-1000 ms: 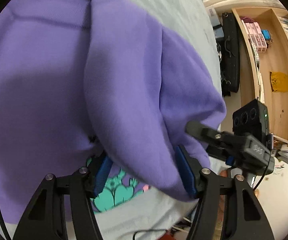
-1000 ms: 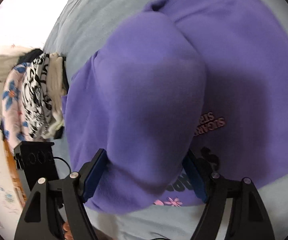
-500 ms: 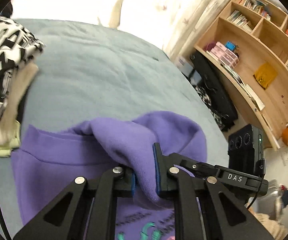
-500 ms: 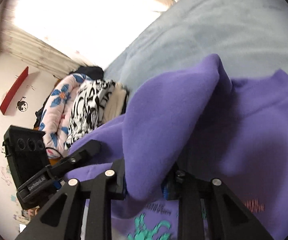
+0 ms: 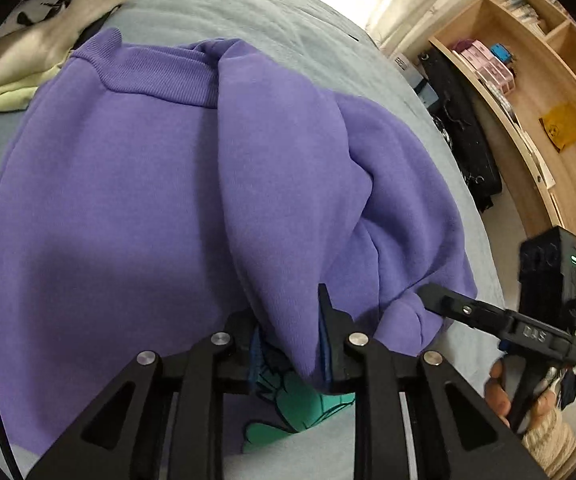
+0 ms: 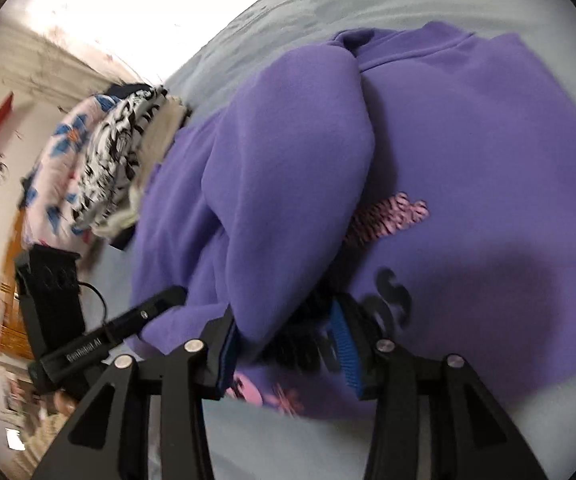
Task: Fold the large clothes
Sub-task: 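Lay the hood down on the bundle and open both tools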
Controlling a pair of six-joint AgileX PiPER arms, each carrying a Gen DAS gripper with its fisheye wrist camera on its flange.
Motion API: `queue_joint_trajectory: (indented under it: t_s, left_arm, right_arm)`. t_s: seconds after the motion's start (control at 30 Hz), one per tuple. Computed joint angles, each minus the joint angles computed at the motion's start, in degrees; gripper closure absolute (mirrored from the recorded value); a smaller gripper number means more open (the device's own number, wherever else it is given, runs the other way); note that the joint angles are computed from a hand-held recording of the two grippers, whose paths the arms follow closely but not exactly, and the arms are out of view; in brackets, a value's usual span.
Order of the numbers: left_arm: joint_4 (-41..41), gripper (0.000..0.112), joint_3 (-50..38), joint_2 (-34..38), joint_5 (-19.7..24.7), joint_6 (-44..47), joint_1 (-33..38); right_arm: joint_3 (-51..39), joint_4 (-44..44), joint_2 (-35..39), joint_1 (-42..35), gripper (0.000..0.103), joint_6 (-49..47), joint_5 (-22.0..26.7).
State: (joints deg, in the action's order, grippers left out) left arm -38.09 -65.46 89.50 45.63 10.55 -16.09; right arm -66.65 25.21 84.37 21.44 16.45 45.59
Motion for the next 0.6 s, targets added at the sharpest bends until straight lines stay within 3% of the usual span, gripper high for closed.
queue_joint_trajectory:
  t_s: [0.07, 0.3, 0.37, 0.43, 0.47, 0.6]
  left_arm:
    - [1.0, 0.092, 0.1, -0.1, -0.4, -1.5, -0.9]
    - [4.8, 0.088, 0.3, -1.6, 0.5, -4.0, -1.4]
    - [7.2, 0.088, -0.6, -1.6, -0.1, -6.7, -2.8]
    - [10.5, 0.09, -0.6, -2.4, -0.7, -9.2, -3.7]
    - [13.7, 0.095, -0.8, -3.1, -1.2, -12.2, -5.0]
    - [19.3, 0.098, 2.0, -6.0, -3.8, -18.2, -9.1]
  right_arm:
    - [-2.4, -3.6, 0.1, 1.0, 0.054, 4.1, 1.4]
    - [-5.2, -4.2, 1.3, -1.1, 0.052, 7.8, 1.6]
    - [-8.0, -10.4, 3.4, 1.2, 0.052, 13.5, 2.3]
    - [-9.4, -17.6, 4.2, 3.0, 0.085, 17.4, 4.5]
    - [-10.2, -19.9, 4.6, 3.7, 0.092, 17.6, 6.8]
    - [-4.8, -27.7, 1.3, 7.3, 0.093, 22.0, 6.2]
